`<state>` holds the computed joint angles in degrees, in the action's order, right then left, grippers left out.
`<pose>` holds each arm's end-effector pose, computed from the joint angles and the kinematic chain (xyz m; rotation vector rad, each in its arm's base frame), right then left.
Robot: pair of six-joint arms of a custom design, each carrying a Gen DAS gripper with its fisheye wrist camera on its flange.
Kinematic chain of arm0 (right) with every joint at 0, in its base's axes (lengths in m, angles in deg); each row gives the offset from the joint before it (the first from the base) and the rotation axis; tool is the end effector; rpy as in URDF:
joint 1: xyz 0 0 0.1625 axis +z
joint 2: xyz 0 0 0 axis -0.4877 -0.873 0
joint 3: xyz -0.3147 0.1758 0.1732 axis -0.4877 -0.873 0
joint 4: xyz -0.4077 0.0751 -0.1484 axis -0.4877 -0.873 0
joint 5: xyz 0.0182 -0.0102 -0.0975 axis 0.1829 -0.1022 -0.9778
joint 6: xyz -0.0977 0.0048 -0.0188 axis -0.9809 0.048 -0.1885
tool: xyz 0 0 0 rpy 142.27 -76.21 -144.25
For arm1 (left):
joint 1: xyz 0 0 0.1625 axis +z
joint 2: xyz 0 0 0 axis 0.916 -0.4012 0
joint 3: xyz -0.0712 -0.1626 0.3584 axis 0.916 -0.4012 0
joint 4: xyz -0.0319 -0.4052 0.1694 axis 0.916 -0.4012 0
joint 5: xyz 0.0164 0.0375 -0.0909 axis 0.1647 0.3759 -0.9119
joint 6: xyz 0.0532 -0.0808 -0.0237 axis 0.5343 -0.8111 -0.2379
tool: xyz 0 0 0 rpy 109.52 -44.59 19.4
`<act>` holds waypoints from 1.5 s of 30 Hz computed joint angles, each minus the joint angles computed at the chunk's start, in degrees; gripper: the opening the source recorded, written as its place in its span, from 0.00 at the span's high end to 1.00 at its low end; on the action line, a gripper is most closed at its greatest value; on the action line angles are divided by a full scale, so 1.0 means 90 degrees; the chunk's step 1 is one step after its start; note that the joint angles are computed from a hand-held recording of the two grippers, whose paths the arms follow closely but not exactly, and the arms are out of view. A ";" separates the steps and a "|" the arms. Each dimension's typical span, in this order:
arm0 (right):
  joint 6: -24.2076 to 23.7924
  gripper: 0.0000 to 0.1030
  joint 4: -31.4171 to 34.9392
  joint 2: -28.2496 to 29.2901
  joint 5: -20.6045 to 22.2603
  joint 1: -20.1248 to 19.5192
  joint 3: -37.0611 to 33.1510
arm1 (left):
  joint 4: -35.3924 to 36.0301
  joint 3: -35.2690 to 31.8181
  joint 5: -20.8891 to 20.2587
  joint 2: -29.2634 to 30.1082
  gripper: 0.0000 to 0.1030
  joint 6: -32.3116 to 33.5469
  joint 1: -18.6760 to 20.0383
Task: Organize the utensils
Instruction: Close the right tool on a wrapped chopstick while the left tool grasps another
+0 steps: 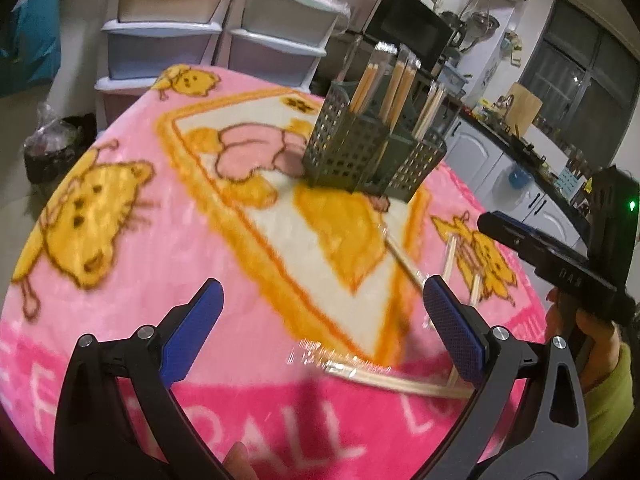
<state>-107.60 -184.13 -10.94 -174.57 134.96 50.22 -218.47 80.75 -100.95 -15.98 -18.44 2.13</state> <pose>0.2762 -0.6156 0.0368 0.8552 -2.4029 0.9240 -0.0296 -0.5510 0.2742 0.4655 2.5970 -1.0056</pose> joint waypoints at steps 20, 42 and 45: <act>0.0383 0.42 0.1481 0.0339 -0.0298 -0.0162 -0.0588 | 0.0832 0.0143 -0.0268 0.0156 0.44 -0.0217 0.0274; 0.0996 0.66 0.3484 0.1440 -0.1025 -0.0194 -0.2572 | 0.0881 -0.0333 -0.0038 0.0653 0.99 -0.0167 0.0273; 0.0895 0.82 0.3385 0.1505 -0.1144 -0.0178 -0.2648 | 0.0976 -0.0434 -0.0179 0.0680 0.99 -0.0297 0.0308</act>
